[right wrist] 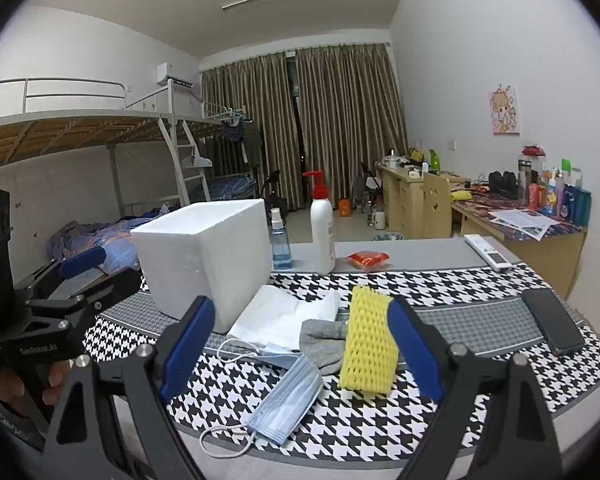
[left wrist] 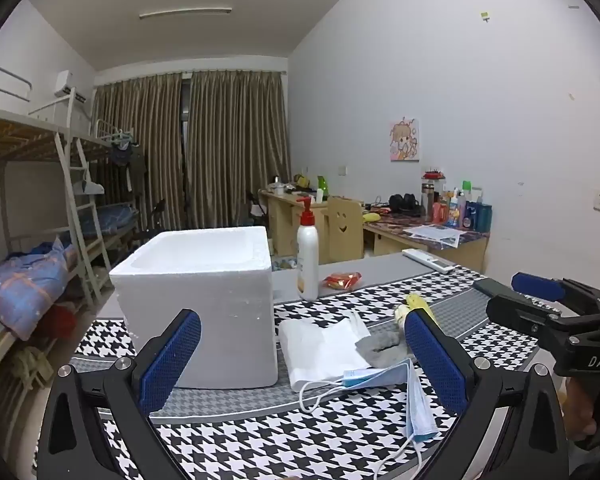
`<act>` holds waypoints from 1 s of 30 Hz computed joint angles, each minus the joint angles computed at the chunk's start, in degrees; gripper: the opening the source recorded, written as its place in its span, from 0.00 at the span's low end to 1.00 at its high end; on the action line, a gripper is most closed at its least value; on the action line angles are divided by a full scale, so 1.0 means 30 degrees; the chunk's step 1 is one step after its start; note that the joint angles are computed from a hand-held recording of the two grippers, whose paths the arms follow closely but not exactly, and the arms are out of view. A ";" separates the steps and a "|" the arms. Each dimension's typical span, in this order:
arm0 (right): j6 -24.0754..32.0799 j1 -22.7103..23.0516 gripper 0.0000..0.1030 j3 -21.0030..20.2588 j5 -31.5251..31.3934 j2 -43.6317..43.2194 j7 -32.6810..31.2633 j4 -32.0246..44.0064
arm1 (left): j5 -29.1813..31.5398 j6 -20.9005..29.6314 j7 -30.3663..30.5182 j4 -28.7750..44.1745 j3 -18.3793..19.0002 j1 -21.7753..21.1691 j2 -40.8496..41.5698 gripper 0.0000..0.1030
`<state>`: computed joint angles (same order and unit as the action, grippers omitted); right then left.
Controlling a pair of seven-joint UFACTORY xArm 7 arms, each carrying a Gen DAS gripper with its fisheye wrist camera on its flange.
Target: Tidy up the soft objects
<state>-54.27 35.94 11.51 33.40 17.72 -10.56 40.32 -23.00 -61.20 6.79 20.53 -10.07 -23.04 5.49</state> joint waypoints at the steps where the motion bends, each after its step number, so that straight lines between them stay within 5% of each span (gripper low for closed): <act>1: -0.0058 -0.0068 0.88 0.0025 -0.0140 -0.0010 0.0234 -0.0040 | 0.0147 -0.0330 -0.0347 0.0034 0.0015 0.0043 0.0174 0.99; 9: 0.0031 0.0021 0.88 -0.0015 0.0145 -0.0032 -0.0119 -0.0022 | 0.0031 0.1045 0.0152 0.0271 -0.0015 0.0099 -0.0632 0.99; 20: -0.0042 -0.0024 0.88 -0.0002 0.0033 -0.0186 -0.0107 -0.0089 | -0.0790 -0.0930 0.0437 0.0297 -0.0099 -0.0370 0.0464 0.99; 30: -0.0150 -0.0072 0.88 0.0022 0.0005 -0.0190 -0.0112 -0.0156 | -0.0627 -0.0658 0.0079 0.0331 0.0003 -0.0258 0.0491 0.99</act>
<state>-54.72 35.72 11.57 33.42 17.15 -10.89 39.86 -24.88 -63.18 7.03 21.52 -10.06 -23.81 6.96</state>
